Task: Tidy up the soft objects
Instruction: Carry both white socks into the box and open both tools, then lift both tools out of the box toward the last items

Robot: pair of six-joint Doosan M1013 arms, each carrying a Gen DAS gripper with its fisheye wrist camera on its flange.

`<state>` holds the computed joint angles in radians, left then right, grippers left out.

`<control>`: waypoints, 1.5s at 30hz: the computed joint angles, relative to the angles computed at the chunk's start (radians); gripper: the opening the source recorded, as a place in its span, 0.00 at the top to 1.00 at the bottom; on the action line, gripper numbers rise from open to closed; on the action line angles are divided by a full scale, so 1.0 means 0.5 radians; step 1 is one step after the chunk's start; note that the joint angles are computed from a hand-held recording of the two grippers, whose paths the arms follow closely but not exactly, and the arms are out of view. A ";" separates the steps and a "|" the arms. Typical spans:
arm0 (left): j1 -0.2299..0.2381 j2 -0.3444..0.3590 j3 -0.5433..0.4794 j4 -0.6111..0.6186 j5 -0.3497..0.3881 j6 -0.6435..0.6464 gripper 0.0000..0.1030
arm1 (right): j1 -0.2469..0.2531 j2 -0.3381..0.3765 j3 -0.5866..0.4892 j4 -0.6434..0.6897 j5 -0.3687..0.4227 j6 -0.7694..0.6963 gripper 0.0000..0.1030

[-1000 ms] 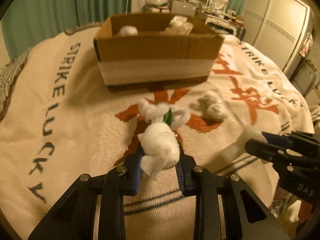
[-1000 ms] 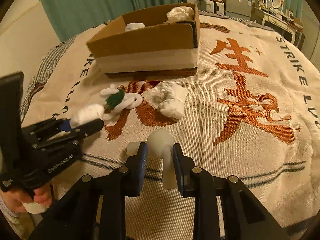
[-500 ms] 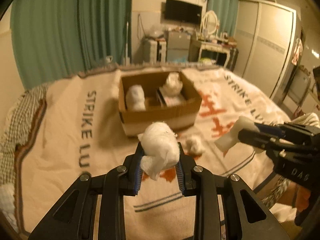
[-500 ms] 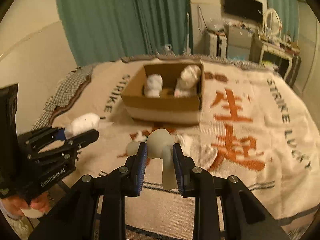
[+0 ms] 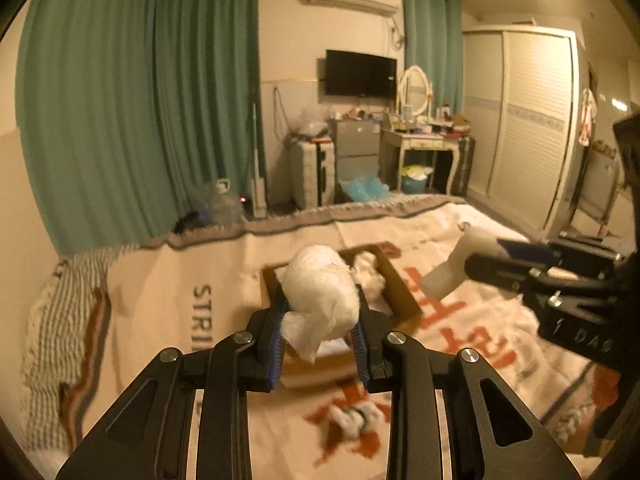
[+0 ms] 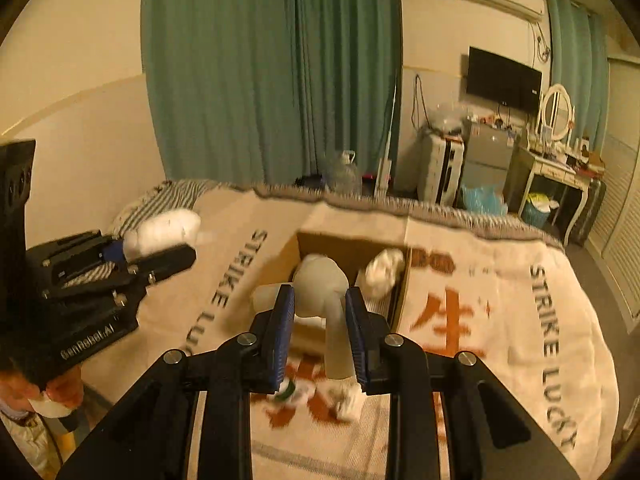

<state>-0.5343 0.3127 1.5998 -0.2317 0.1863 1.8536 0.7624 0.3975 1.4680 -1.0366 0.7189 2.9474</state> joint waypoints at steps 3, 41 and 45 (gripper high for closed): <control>0.009 0.105 -0.123 0.010 0.033 0.005 0.74 | -0.062 0.043 -0.061 -0.012 -0.056 -0.034 0.75; -0.019 0.454 -0.580 1.065 0.398 -1.192 0.26 | -0.359 0.296 -0.358 0.372 -0.116 -0.246 0.46; -0.019 0.249 -0.456 1.072 0.281 -1.244 0.26 | -0.269 0.161 -0.322 0.161 -0.025 -0.118 0.44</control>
